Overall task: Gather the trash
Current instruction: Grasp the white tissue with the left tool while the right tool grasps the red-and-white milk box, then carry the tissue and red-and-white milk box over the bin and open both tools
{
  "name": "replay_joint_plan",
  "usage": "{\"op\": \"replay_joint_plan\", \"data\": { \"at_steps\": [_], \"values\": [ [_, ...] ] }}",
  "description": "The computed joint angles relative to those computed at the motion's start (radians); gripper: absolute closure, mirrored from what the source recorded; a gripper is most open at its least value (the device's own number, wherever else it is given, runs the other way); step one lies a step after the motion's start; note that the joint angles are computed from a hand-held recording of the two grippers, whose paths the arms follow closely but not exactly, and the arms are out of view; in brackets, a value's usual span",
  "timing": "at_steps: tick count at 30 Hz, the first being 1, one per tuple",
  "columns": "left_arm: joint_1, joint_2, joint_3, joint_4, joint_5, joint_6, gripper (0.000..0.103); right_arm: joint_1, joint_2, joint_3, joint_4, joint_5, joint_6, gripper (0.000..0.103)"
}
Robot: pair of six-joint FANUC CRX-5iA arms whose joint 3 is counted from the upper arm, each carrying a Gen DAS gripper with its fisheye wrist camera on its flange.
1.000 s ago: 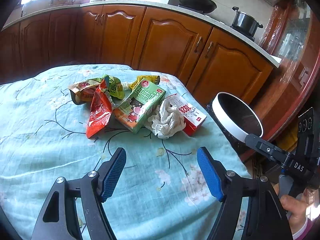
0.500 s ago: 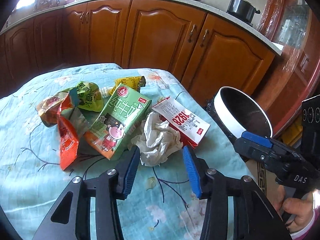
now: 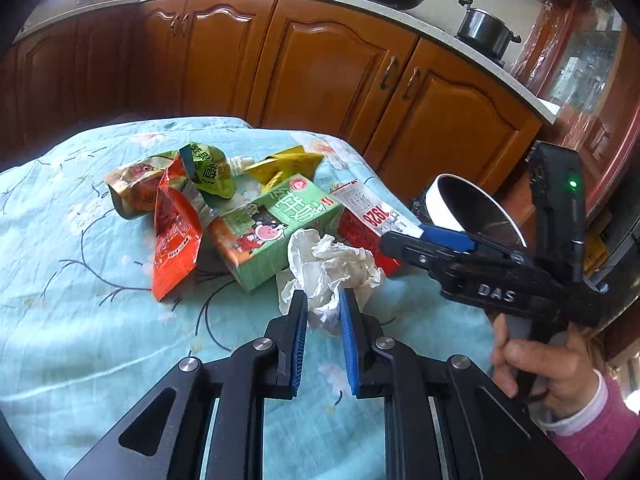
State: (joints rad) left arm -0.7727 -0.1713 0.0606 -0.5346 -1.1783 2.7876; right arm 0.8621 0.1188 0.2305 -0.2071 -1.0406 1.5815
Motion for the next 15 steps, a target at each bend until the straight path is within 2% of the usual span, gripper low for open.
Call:
{"op": "replay_joint_plan", "data": {
  "at_steps": [2, 4, 7, 15],
  "values": [
    [-0.007, -0.003, -0.003, 0.000, -0.001, 0.001, 0.088, 0.016, 0.025, 0.016, 0.021, -0.019, 0.007, 0.030],
    [-0.015, -0.003, 0.001, -0.006, -0.007, -0.001, 0.088, 0.031, 0.035, 0.017, 0.054, -0.035, -0.003, 0.049],
    [-0.022, -0.001, 0.006, -0.009, 0.003, -0.004, 0.088, 0.043, -0.008, -0.031, 0.090, -0.001, -0.033, 0.049],
    [-0.048, 0.047, 0.070, -0.012, 0.030, -0.053, 0.088, -0.011, -0.146, -0.106, 0.054, 0.037, -0.103, 0.050]
  ]
}}
